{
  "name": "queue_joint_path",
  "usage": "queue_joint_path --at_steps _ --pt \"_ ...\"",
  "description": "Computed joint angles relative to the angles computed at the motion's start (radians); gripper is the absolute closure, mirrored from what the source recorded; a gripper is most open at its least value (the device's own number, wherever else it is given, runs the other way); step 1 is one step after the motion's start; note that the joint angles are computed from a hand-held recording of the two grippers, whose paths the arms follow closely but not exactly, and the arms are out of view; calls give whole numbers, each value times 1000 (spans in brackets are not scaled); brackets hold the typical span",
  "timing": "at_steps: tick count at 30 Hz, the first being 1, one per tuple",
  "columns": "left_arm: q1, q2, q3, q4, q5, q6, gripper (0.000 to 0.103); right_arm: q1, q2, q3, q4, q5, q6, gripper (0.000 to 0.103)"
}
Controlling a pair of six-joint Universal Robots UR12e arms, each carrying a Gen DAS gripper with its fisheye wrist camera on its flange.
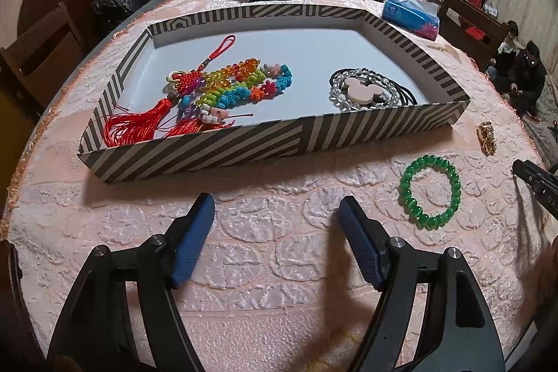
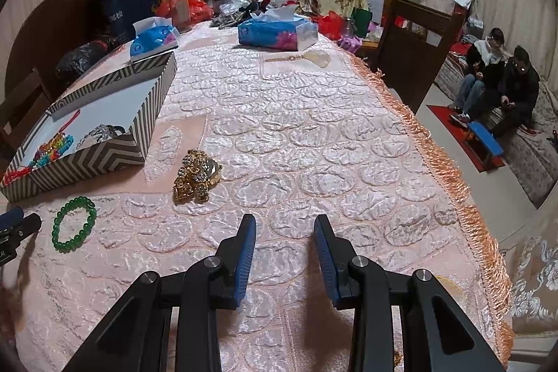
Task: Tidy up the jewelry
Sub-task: 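Grasp the green bead bracelet with the left tool while the right tool grasps the gold brooch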
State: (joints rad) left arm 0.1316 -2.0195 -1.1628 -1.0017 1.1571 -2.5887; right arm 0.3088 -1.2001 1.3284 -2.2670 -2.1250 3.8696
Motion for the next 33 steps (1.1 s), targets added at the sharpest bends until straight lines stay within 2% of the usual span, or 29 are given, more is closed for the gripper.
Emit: queue_joint_path --at_steps 1,3,5,7,9,10,11,12,13,14,16,18,21,24,29,33 --pt "2 0 5 -19 -19 12 29 0 0 -1 2 -2 1 70" --pt "11 13 2 -70 -115 21 29 1 1 -1 -1 -3 -2 70" --pt "2 26 -9 -83 -152 59 29 0 2 -3 -2 2 -6 70" --pt "-18 30 -11 -96 -150 101 29 -1 1 0 -10 8 -12 70" --pt "-36 27 -11 -95 -135 123 35 -2 -2 5 -18 13 -11 70" --pt "-49 23 -8 -90 -96 119 47 -2 -3 8 -22 14 -8 70" --pt "-56 20 -10 -84 -65 116 51 -3 -5 10 -23 15 -4 70" --pt "-62 25 -29 -35 -49 117 52 -3 -6 12 -27 17 -1 70" --pt "-62 25 -31 -28 -52 116 63 -4 -6 12 -26 18 -1 70" --pt "-61 26 -34 -26 -60 121 90 -4 -6 12 -29 21 -3 70" --pt "-56 26 -33 -41 -68 131 97 -5 -6 14 -32 23 -2 70" --pt "-42 28 -31 -63 -106 139 97 -5 -7 15 -33 24 1 70" --pt "-15 38 -38 -42 -152 131 97 -4 -8 16 -34 21 0 70" --pt "3 47 -55 10 -161 129 97 -3 -5 11 -29 14 -5 70" --pt "15 27 -37 -4 -129 104 97 -29 14 -24 -109 197 -170 70" --pt "16 10 -9 -46 -130 66 97 -43 41 -65 -116 237 -222 70"
